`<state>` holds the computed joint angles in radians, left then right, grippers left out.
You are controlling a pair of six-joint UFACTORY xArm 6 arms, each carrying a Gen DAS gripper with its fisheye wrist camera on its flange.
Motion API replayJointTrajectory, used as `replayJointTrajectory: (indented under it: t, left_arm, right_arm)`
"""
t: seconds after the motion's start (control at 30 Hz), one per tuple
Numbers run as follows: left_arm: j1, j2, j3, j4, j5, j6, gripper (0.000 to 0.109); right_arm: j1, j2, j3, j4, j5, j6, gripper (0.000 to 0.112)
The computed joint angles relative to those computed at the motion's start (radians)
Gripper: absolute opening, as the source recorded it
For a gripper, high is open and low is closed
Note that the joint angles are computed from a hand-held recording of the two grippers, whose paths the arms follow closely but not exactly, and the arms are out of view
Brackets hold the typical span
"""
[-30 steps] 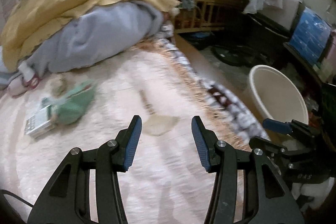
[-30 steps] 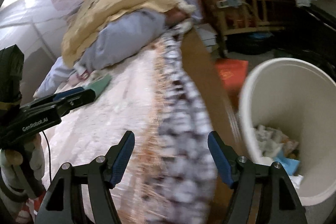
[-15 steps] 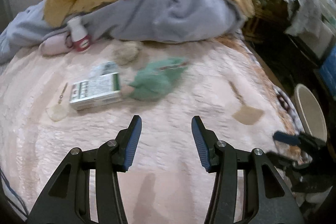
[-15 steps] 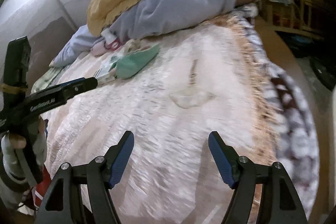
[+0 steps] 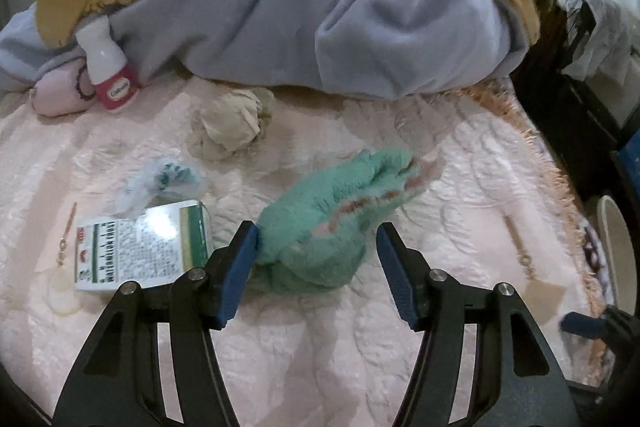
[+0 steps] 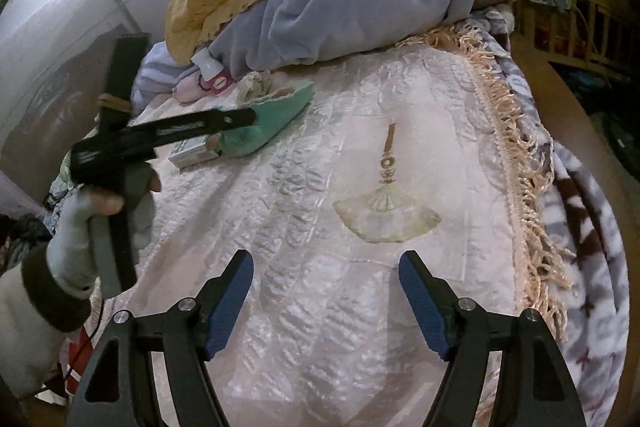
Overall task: Collect trash
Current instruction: 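Move both open tools back over the trash on the bed, then grasp green cloth with left tool while right tool grasps white Watermelon Frost box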
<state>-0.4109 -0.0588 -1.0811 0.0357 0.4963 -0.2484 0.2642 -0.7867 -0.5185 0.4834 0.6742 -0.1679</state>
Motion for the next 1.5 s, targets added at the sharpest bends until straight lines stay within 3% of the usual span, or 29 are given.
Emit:
replayJointTrajectory:
  t: [0.07,0.1,0.2,0.43,0.67,0.87,1.07,1.23,1.4,1.5]
  left_arm:
    - [0.004,-0.009,0.012,-0.026,-0.007,-0.013,0.041]
    - [0.007,-0.018,0.016,-0.065,0.003,0.002,0.038]
    - [0.009,-0.067,0.041,-0.244,0.042,0.117,0.033]
    - [-0.022,-0.231,0.141,-0.276,0.103,0.174,0.031]
    - [0.050,-0.485,0.304,-0.162,0.180,0.126,0.031]
    - [0.193,-0.588,0.381,-0.063,0.214,0.103,0.031]
    - [0.316,-0.563,0.388,-0.058,0.171,0.114,0.031]
    - [0.382,-0.380,0.296,0.025,0.070,0.026,0.031]
    - [0.397,-0.178,0.175,0.099,0.022,-0.081,0.030]
    - [0.364,-0.163,0.169,0.146,0.012,-0.084,0.030]
  right_arm:
    - [-0.005,0.010,-0.003,0.006,-0.005,-0.007,0.073]
    - [-0.009,0.010,-0.003,0.008,-0.005,-0.009,0.073]
    - [-0.012,0.021,-0.010,0.015,-0.012,-0.006,0.073]
    - [0.014,0.015,-0.020,0.028,-0.021,0.028,0.073]
    - [0.091,0.034,-0.048,-0.023,-0.027,0.060,0.073]
    - [0.205,0.213,-0.157,-0.005,-0.089,0.019,0.073]
    - [0.286,0.484,-0.386,0.003,-0.101,-0.047,0.073]
    - [0.302,0.660,-0.569,0.060,-0.098,-0.083,0.073]
    - [0.292,0.661,-0.561,0.070,-0.104,-0.099,0.073]
    - [0.269,0.611,-0.506,0.065,-0.099,-0.098,0.073]
